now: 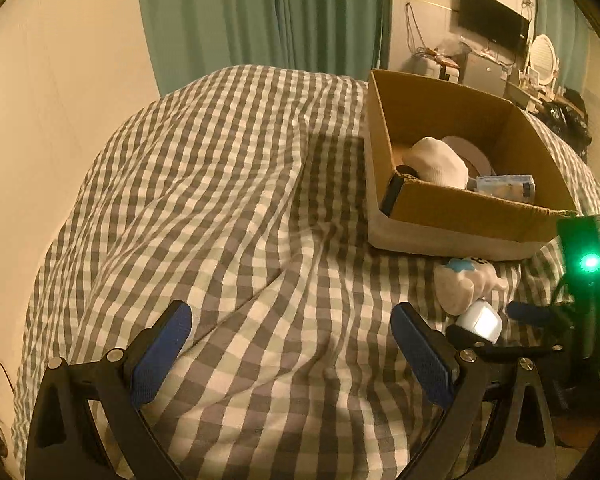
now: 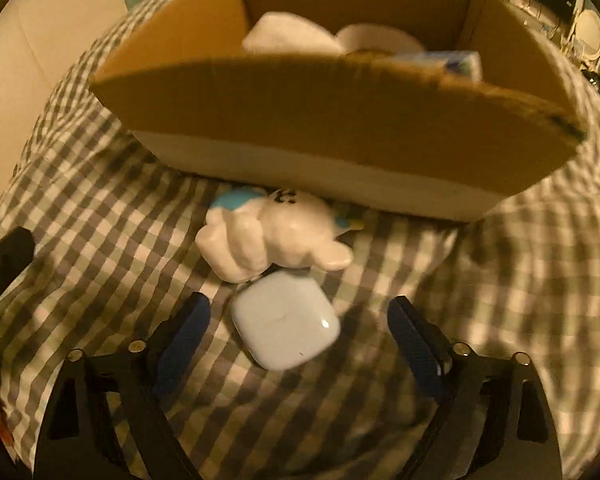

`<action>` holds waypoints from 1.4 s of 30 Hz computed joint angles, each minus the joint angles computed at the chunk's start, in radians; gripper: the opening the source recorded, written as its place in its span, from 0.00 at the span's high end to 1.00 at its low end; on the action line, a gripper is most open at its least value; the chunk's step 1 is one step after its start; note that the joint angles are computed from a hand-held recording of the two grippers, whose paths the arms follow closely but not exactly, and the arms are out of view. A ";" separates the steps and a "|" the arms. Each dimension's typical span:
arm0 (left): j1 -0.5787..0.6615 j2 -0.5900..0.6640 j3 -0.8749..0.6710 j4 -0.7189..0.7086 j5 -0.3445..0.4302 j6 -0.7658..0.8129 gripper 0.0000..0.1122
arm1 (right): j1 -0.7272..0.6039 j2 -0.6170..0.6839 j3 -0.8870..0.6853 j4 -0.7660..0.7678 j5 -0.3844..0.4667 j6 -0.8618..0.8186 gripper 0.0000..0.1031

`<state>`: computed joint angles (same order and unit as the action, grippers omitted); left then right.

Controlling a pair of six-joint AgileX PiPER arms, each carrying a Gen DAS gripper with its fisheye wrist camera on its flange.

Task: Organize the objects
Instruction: 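Lower the right gripper and grasp the white earbud case, then grasp the white cartoon figurine with the left gripper while the right gripper holds the case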

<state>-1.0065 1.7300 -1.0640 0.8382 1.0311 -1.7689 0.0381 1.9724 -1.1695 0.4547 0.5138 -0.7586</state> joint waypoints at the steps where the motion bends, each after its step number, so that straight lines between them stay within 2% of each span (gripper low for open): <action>1: 0.005 0.002 0.000 0.001 -0.004 0.004 0.09 | 0.008 0.011 -0.003 -0.015 0.001 0.012 0.19; 4: 0.008 0.016 -0.008 0.000 0.000 0.017 0.09 | 0.032 0.025 0.001 -0.096 -0.011 0.082 0.24; 8: 0.001 0.025 -0.012 0.000 0.008 0.017 0.09 | 0.027 0.011 0.022 -0.092 -0.022 0.081 0.45; 11: -0.013 0.030 -0.013 0.006 0.015 0.009 0.09 | -0.013 -0.019 0.036 -0.019 0.026 0.027 0.45; 15: -0.012 0.066 -0.060 -0.017 0.033 0.058 0.09 | -0.092 -0.168 0.159 0.165 0.005 -0.184 0.45; 17: -0.014 0.097 -0.101 -0.030 0.047 0.095 0.09 | -0.125 -0.224 0.197 0.208 -0.005 -0.242 0.45; 21: -0.020 0.151 -0.180 -0.020 0.002 0.148 0.09 | -0.191 -0.289 0.205 0.221 -0.008 -0.266 0.45; 25: 0.003 0.237 -0.295 -0.043 -0.092 0.239 0.09 | -0.248 -0.244 0.083 0.181 0.061 -0.213 0.45; 27: 0.017 0.286 -0.355 -0.068 -0.131 0.286 0.09 | -0.251 -0.243 0.081 0.164 0.044 -0.194 0.45; 33: 0.046 0.433 -0.535 -0.100 -0.111 0.368 0.09 | -0.265 -0.209 0.032 0.150 0.041 -0.166 0.45; 40: 0.085 0.506 -0.602 -0.122 -0.128 0.422 0.09 | -0.268 -0.167 -0.004 0.151 0.089 -0.152 0.45; 41: 0.085 0.504 -0.598 -0.114 -0.134 0.419 0.11 | -0.267 -0.167 -0.005 0.146 0.091 -0.148 0.45; 42: 0.085 0.498 -0.588 -0.103 -0.146 0.415 0.18 | -0.268 -0.167 -0.005 0.145 0.094 -0.147 0.45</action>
<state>-0.9214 2.2285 -1.6516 0.7348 0.8856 -1.3542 -0.2303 1.8054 -1.1744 0.5992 0.6078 -0.9059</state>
